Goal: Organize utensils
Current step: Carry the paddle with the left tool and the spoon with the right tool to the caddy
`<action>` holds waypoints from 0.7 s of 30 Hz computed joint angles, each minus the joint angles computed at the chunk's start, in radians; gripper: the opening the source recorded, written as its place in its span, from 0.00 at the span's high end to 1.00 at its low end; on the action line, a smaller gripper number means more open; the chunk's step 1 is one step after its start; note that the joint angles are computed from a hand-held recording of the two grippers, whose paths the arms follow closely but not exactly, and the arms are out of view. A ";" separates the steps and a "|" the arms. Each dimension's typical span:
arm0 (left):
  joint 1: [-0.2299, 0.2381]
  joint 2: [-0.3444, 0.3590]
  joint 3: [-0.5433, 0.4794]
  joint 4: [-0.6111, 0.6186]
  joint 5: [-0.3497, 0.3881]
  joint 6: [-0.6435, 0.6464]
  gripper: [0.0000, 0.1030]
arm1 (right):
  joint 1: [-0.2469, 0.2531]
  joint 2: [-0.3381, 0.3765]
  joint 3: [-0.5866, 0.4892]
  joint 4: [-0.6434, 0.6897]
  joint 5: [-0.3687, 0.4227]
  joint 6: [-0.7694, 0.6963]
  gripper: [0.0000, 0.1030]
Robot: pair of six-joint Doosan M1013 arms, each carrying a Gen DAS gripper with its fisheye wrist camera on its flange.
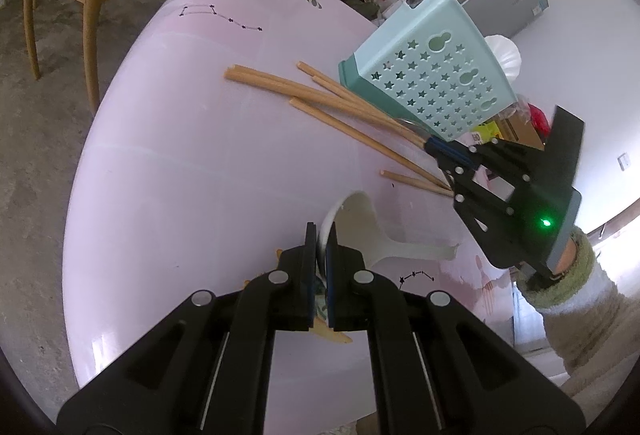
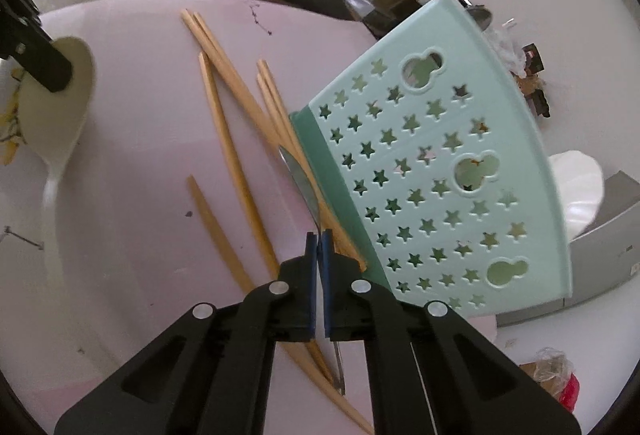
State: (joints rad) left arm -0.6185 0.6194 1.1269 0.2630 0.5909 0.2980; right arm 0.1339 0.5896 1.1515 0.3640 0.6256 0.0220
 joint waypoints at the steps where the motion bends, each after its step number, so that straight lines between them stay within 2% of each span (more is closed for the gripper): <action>1: -0.001 0.000 -0.001 0.012 0.005 -0.011 0.97 | -0.003 -0.010 0.013 0.015 -0.007 -0.014 0.98; 11: -0.024 -0.015 -0.013 0.196 0.034 -0.146 0.97 | -0.042 -0.057 0.051 0.169 0.000 -0.053 0.98; 21: -0.047 -0.017 -0.075 0.361 0.109 -0.192 0.97 | -0.106 -0.039 -0.023 0.297 0.117 0.164 0.98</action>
